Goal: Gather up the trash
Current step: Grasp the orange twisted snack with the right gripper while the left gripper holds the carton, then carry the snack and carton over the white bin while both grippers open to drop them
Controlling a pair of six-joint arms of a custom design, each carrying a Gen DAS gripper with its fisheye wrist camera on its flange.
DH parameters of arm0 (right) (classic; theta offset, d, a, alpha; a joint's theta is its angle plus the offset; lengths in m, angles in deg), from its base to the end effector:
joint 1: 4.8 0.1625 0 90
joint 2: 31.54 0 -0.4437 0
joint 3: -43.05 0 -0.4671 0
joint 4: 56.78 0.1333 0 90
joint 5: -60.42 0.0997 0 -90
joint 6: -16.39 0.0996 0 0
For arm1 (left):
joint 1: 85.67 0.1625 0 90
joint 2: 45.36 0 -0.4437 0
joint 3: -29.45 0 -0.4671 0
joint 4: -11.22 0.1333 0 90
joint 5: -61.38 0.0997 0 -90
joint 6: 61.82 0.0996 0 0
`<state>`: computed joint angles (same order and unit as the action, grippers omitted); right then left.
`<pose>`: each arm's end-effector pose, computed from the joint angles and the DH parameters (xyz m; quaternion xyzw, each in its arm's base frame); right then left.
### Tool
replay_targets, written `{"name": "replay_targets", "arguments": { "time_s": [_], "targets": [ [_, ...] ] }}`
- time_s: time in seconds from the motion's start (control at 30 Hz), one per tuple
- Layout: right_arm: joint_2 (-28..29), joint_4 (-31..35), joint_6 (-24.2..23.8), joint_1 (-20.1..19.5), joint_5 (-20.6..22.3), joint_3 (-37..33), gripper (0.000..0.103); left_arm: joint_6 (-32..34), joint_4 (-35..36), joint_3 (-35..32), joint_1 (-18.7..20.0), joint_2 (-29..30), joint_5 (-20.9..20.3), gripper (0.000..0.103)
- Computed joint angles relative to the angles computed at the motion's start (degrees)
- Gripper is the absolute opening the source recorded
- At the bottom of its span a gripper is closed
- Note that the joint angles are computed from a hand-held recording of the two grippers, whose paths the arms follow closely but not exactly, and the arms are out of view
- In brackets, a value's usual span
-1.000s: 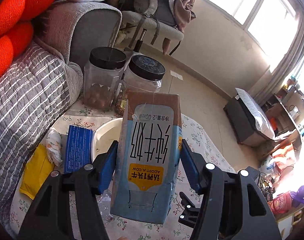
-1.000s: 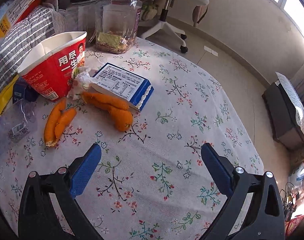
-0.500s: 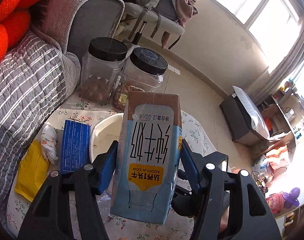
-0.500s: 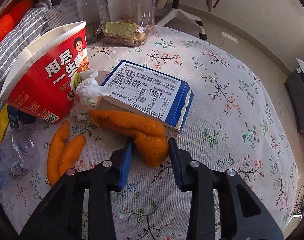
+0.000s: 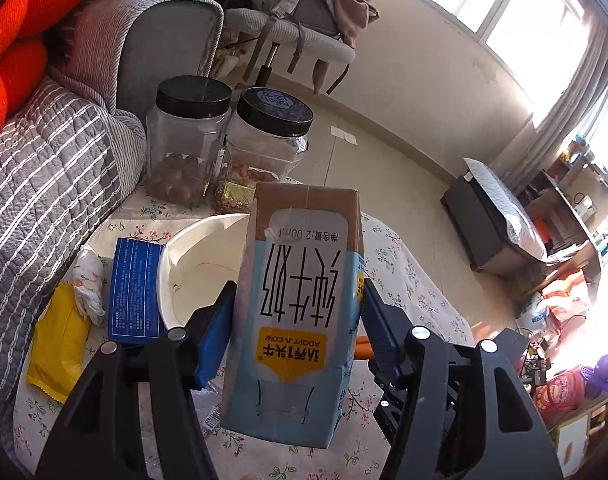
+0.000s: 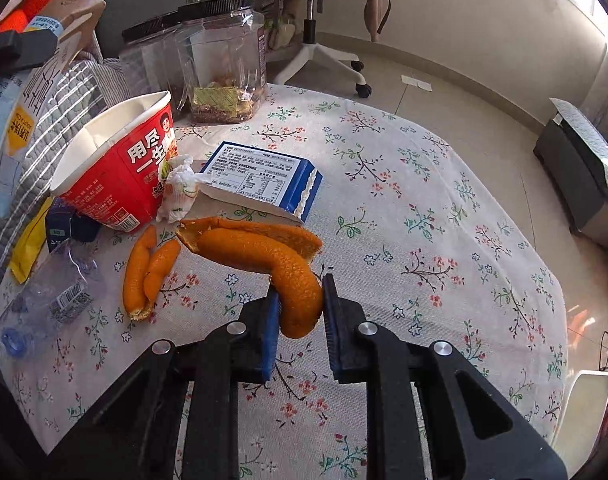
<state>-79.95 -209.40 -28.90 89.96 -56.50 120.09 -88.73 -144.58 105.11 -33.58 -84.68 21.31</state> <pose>0.1573 -0.8266 0.2526 0.3318 -0.8715 0.1896 0.3073 -0.3495 -0.7898 0.1601 -0.0228 0.8830 -0.4134 0.2211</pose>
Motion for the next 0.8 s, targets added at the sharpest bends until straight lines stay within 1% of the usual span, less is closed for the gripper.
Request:
{"name": "replay_targets", "arguments": {
  "time_s": [0.1, 0.17, 0.3, 0.43, 0.53, 0.67, 0.8],
  "targets": [
    [-1.67, -3.02, -0.76, -0.54, 0.08, 1.43, 0.019, 0.81, 0.01, -0.31, -0.55, 1.07, 0.9, 0.06],
    [-2.84, -4.49, 0.05, -0.93, -0.12, 2.28, 0.019, 0.62, 0.67, -0.56, -0.82, 1.82, 1.16, 0.06],
    [-4.67, -6.4, 2.28, -1.89, -0.65, 2.78, 0.019, -0.5, 2.94, -1.46, -1.21, 3.34, 0.33, 0.06],
    [-6.71, -9.43, 2.17, -2.86, -1.25, 3.56, 0.019, -0.22, 5.38, -3.36, -2.37, 5.58, 1.17, 0.06],
    [-8.4, -10.56, 2.79, -3.83, -1.36, 4.05, 0.019, 0.75, 4.8, -4.3, -3.57, 7.16, 1.37, 0.06],
    [-10.46, -11.68, 4.56, -5.36, -1.74, 4.4, 0.019, 0.33, 5.47, -6.14, -4.85, 9.43, 0.52, 0.06],
    [-11.73, -12.45, 8.36, -7.01, -2.4, 3.79, 0.019, 0.6, 7.86, -9.55, -6.05, 12.23, -0.76, 0.06]
  ]
}}
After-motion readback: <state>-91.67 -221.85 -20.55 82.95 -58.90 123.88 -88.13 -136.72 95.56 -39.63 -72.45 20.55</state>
